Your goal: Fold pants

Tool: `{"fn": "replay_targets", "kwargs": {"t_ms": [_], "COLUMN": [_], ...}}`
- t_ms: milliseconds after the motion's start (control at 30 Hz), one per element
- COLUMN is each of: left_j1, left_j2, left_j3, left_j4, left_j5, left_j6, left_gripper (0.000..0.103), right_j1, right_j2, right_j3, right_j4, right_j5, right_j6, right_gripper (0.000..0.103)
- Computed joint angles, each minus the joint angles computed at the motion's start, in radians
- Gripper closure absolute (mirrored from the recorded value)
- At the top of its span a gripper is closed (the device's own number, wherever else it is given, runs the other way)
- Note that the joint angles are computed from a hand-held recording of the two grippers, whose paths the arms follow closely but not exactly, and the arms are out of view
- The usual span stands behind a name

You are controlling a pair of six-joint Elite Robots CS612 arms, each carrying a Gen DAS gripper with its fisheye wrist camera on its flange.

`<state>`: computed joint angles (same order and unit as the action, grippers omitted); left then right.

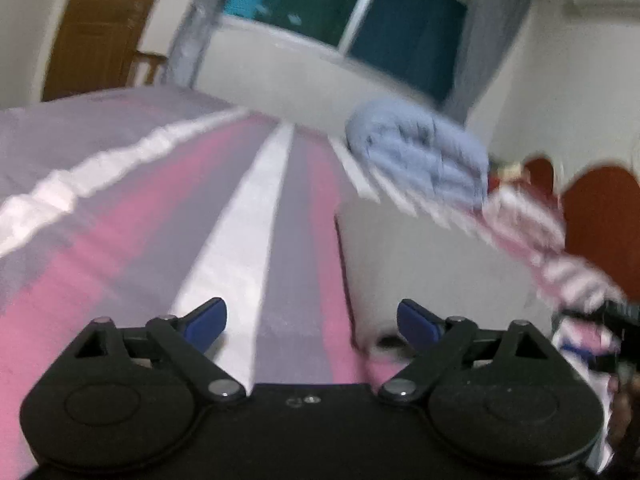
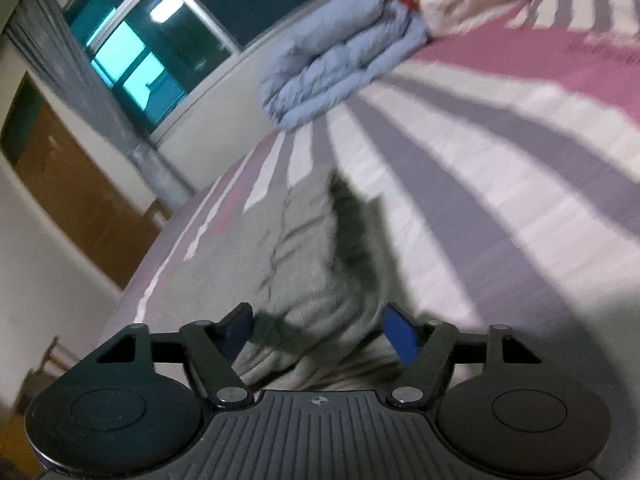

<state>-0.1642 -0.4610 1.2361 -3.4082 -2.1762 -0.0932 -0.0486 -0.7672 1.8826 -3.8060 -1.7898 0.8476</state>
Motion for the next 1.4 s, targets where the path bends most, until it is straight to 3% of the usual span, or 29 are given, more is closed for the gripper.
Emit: {"fn": "replay_targets", "kwargs": {"t_ms": [67, 100, 200, 267, 433, 667, 733, 767, 1133, 1267, 1333, 1400], "left_j1": [-0.002, -0.005, -0.019, -0.029, -0.044, -0.053, -0.054, -0.053, -0.060, -0.060, -0.059, -0.051], "left_j2": [0.004, 0.008, 0.026, 0.033, 0.042, 0.040, 0.037, 0.037, 0.028, 0.027, 0.028, 0.035], "left_j3": [-0.015, -0.027, -0.073, -0.092, -0.103, -0.102, -0.099, -0.098, -0.083, -0.082, -0.082, -0.102], "left_j4": [-0.004, 0.001, 0.038, 0.062, 0.071, 0.126, 0.137, 0.138, 0.147, 0.153, 0.144, 0.152], "left_j5": [0.047, 0.069, 0.113, 0.127, 0.137, 0.174, 0.184, 0.185, 0.202, 0.205, 0.204, 0.152], "left_j6": [-0.016, -0.023, -0.015, -0.006, 0.038, 0.061, 0.070, 0.072, 0.109, 0.112, 0.103, 0.084], "left_gripper": [0.012, 0.012, 0.013, 0.013, 0.013, 0.013, 0.013, 0.013, 0.013, 0.013, 0.013, 0.013], "right_j1": [-0.002, -0.009, -0.036, -0.043, -0.055, -0.057, -0.049, -0.046, -0.040, -0.032, -0.026, -0.044], "right_j2": [-0.001, 0.008, 0.038, 0.049, 0.065, 0.083, 0.081, 0.079, 0.081, 0.081, 0.082, 0.073], "right_j3": [0.023, 0.032, 0.028, 0.012, -0.022, -0.069, -0.078, -0.082, -0.095, -0.100, -0.093, -0.083], "right_j4": [-0.060, -0.120, -0.242, -0.249, -0.208, -0.161, -0.135, -0.111, -0.060, -0.080, -0.098, -0.036], "right_j5": [-0.050, -0.037, 0.097, 0.167, 0.242, 0.243, 0.211, 0.196, 0.199, 0.153, 0.096, 0.146], "right_j6": [0.061, 0.099, 0.158, 0.160, 0.189, 0.148, 0.095, 0.080, 0.032, -0.003, 0.013, 0.065], "right_gripper": [0.031, 0.031, 0.032, 0.032, 0.033, 0.034, 0.052, 0.070, 0.072, 0.079, 0.080, 0.079]}}
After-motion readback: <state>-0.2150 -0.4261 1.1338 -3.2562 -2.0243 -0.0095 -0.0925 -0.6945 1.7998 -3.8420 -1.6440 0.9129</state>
